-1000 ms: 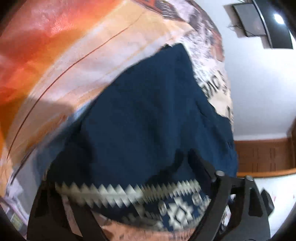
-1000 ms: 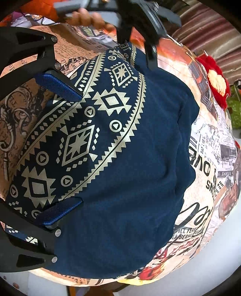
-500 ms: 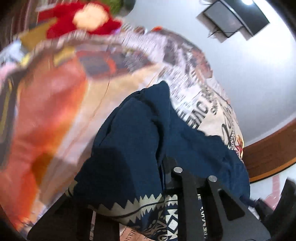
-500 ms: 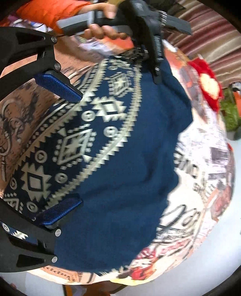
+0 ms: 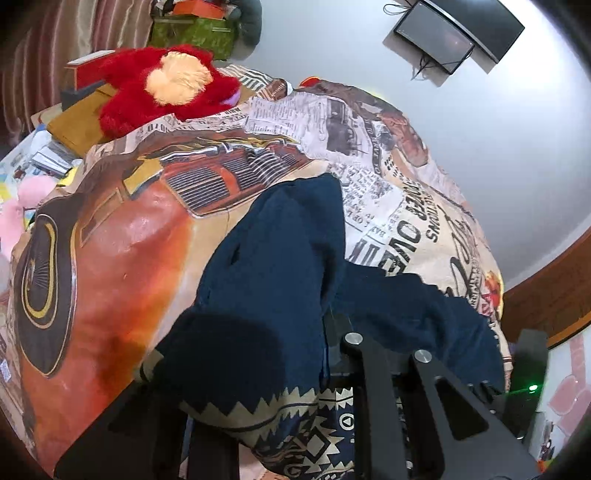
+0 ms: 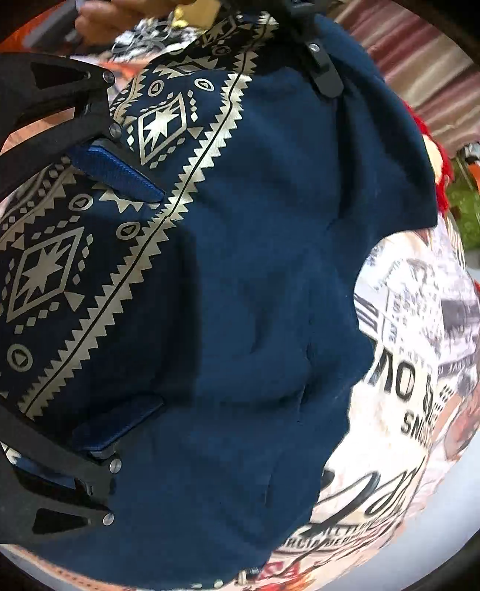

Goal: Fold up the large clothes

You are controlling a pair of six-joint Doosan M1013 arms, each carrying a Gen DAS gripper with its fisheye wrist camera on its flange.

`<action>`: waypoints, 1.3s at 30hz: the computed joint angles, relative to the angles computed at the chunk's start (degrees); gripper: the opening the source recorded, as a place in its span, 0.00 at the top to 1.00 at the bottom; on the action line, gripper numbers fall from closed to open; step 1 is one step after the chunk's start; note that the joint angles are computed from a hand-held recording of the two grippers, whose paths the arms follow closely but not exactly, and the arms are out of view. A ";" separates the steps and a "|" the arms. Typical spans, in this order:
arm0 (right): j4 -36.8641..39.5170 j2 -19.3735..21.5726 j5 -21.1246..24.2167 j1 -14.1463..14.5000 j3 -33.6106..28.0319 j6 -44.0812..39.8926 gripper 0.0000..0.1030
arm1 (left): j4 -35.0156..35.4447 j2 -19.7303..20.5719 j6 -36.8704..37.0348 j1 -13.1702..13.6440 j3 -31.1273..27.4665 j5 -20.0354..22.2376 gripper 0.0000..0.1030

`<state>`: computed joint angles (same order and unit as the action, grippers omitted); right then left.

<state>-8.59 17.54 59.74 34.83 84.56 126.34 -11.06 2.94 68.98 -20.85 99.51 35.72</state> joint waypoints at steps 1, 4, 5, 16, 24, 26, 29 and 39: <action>-0.57 0.20 0.55 0.22 -0.37 -0.30 0.00 | -0.27 -0.06 0.25 -0.13 -0.16 0.07 0.82; 2.58 0.20 1.91 -0.59 -1.16 -3.17 0.00 | -2.26 -0.14 1.89 -0.73 -1.47 0.23 0.82; 5.14 -0.29 1.68 -1.33 -0.89 -3.89 0.00 | -2.37 -0.16 2.37 -1.13 -2.08 0.18 0.82; -1.73 -16.74 -5.73 -3.05 12.60 10.87 0.00 | -1.70 1.56 6.46 -10.89 -9.55 -0.52 0.83; -12.28 -29.37 -3.98 -1.85 21.23 29.70 0.00 | -0.11 3.37 11.09 -20.65 -12.52 -0.54 0.83; -13.64 -31.13 -3.63 -1.36 22.62 32.99 0.00 | 1.90 3.94 13.21 -23.00 -12.41 0.87 0.83; -14.62 -33.38 -3.42 -0.79 24.55 36.66 0.00 | 2.98 5.28 19.70 -25.81 -11.75 6.41 0.82; -13.10 -35.36 -5.70 -1.33 27.23 38.75 0.00 | -7.07 5.96 30.63 -22.44 -11.45 19.24 0.71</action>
<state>-21.69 -17.83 54.04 33.50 111.79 165.09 -18.12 8.90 99.61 -43.30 88.06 54.96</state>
